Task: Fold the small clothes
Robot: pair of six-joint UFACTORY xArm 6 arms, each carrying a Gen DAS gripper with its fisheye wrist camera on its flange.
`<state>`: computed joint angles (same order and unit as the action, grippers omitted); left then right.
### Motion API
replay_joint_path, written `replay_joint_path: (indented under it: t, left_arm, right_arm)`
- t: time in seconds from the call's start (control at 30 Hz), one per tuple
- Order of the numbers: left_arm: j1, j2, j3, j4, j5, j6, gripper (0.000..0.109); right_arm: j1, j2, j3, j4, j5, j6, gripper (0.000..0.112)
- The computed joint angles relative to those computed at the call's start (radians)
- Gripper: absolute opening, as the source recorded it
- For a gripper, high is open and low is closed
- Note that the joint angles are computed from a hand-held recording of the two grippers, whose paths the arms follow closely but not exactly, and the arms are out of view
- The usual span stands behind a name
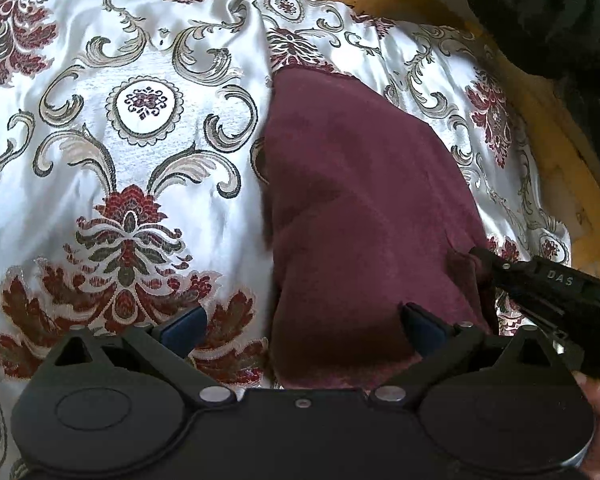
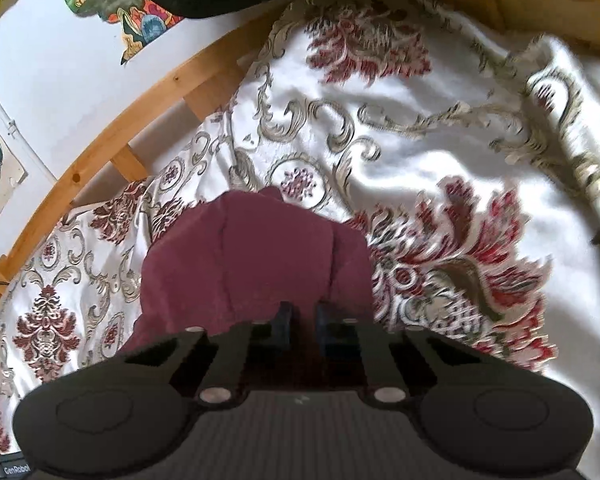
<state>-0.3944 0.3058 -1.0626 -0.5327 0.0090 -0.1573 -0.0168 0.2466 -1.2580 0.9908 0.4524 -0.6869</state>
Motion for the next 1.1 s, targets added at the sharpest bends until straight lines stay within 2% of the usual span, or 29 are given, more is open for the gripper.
replay_joint_path:
  t: [0.13,0.3,0.57,0.7,0.77,0.93,1.1]
  left_arm:
    - [-0.010,0.003,-0.016,-0.073,0.026,0.093,0.102]
    - [-0.018,0.004,-0.022,-0.053,0.039,0.115,0.102]
    - [-0.016,0.005,-0.024,-0.054,0.048,0.116,0.102]
    - [-0.017,0.005,-0.024,-0.042,0.047,0.104,0.102]
    - [-0.019,0.005,-0.024,-0.050,0.046,0.116,0.102]
    - [-0.027,0.004,-0.027,-0.066,0.050,0.155,0.102]
    - [-0.027,0.003,-0.026,-0.033,0.055,0.138,0.102]
  right_arm:
    - [0.005,-0.040,0.043,-0.054,-0.057,0.024,0.010]
    - [-0.013,-0.012,0.024,-0.143,-0.016,0.134,0.011]
    - [-0.011,-0.007,0.019,-0.096,-0.018,0.112,0.018]
    - [0.007,-0.009,0.023,-0.027,-0.073,0.004,0.011]
    - [0.022,-0.003,0.021,-0.037,-0.110,-0.022,0.010]
    - [0.026,0.022,0.010,-0.097,-0.125,0.036,0.010]
    - [0.018,0.025,0.008,-0.073,-0.109,0.032,0.012]
